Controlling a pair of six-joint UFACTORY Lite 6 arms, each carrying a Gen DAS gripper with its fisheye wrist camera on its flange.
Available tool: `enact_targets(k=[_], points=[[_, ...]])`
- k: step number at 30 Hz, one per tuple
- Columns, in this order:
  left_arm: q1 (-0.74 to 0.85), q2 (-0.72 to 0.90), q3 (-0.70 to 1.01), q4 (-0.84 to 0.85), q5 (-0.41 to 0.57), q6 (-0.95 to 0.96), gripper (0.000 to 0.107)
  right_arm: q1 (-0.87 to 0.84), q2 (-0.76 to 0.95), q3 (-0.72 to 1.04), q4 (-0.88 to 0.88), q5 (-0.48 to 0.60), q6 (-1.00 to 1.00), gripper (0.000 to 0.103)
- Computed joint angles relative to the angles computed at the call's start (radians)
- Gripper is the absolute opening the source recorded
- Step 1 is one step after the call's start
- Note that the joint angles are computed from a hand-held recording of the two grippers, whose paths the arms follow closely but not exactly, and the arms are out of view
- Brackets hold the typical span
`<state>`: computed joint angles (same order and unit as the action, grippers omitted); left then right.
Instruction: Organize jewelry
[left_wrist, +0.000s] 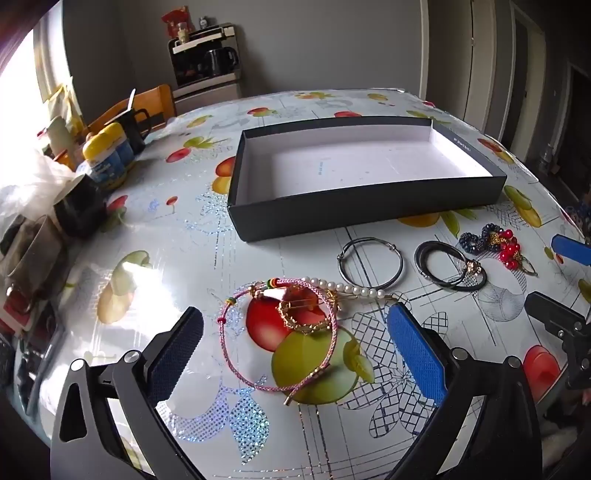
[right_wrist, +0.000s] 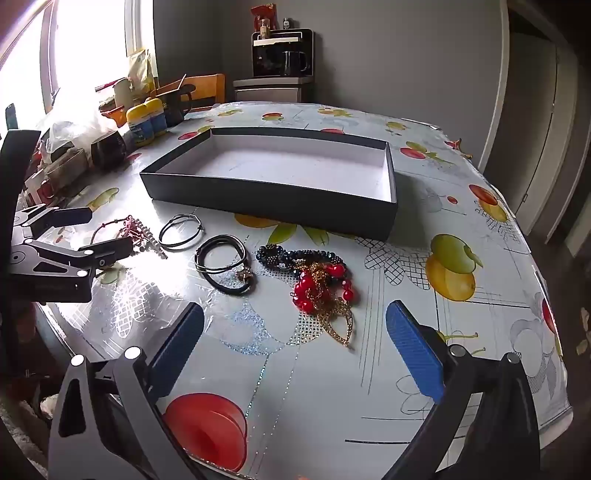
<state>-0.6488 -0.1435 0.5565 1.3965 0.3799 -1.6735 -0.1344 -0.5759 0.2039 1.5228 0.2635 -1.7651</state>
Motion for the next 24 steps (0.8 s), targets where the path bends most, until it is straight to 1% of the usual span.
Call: enact_targets(k=[2,4,7,12,14,18,19,22,24], points=[[0.01,-0.007,-0.006,0.009,-0.008,-0.013,0.101,-0.001,-0.005,-0.005,0.015,-0.003,-0.019,0.097],[-0.03,0.017,0.01,-0.004,0.024,-0.029,0.101,-0.007,-0.007,-0.006,0.001,0.002,-0.007,0.097],[-0.038,0.018,0.018,-0.019,0.029,-0.018,0.101,-0.011,-0.012,-0.009,-0.014,0.005,0.005,0.097],[-0.028,-0.024,-0.012,0.012,0.025,-0.039,0.101,0.01,-0.007,-0.007,-0.002,-0.01,0.007,0.097],[-0.027,-0.025,-0.011,0.008,0.024,-0.034,0.101,-0.027,-0.023,-0.019,-0.006,0.02,-0.011,0.097],[-0.053,-0.037,-0.022,0.002,0.044,-0.042,0.101,-0.024,-0.025,-0.022,0.007,0.017,-0.022,0.097],[-0.053,-0.037,-0.022,-0.002,0.043,-0.039,0.101,-0.027,-0.024,-0.015,-0.018,0.019,0.001,0.097],[-0.05,-0.025,-0.021,0.008,0.037,-0.053,0.101,-0.022,-0.003,-0.011,0.022,0.015,-0.034,0.097],[-0.052,-0.026,-0.022,0.008,0.038,-0.054,0.101,-0.024,-0.029,-0.012,-0.064,0.019,0.056,0.097]])
